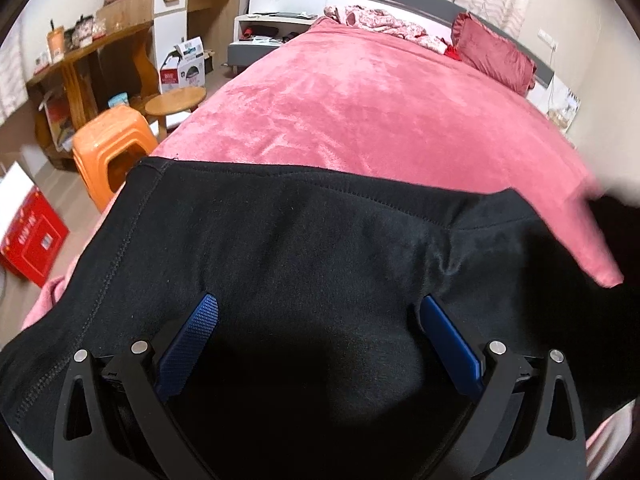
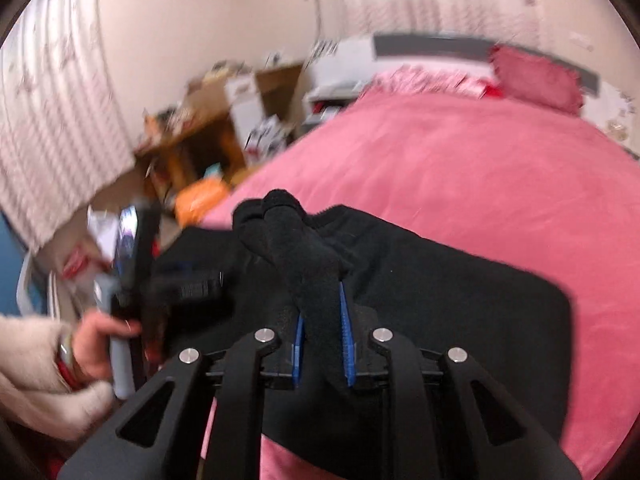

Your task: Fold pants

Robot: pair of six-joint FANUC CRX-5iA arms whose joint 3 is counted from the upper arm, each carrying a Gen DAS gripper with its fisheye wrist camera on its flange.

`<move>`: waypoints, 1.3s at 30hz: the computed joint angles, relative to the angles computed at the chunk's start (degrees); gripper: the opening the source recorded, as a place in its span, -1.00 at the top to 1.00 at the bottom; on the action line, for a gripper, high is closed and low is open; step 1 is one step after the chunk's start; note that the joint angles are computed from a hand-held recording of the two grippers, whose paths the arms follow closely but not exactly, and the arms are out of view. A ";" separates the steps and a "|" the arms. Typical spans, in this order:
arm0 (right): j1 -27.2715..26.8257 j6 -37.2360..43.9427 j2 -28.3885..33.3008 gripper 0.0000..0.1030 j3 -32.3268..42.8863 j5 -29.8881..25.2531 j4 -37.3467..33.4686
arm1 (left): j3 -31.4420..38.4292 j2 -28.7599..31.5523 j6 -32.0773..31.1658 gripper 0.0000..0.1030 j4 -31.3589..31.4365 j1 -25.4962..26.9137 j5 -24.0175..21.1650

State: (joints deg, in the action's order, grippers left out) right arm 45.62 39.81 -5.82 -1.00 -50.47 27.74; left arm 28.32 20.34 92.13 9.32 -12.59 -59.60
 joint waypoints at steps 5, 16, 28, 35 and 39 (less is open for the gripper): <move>-3.80 10.69 6.67 -0.31 6.99 -7.42 -15.72 | -6.94 -2.60 -2.61 -0.94 11.86 2.81 4.95; -6.91 -22.17 -10.27 0.05 -11.46 -1.29 7.89 | -4.27 1.21 -18.58 -0.94 28.04 -2.86 0.97; -12.37 -22.33 -3.90 0.32 -8.52 -4.94 5.17 | 14.63 8.70 -7.59 0.84 14.84 -6.62 -10.70; -8.19 -27.22 -5.69 0.29 -16.76 -5.86 9.98 | 4.96 7.76 -6.19 0.84 23.35 -3.61 -10.12; -8.15 -29.29 -7.04 0.16 -18.62 -4.15 11.13 | -1.50 6.75 -6.25 -0.75 34.67 -2.77 -3.54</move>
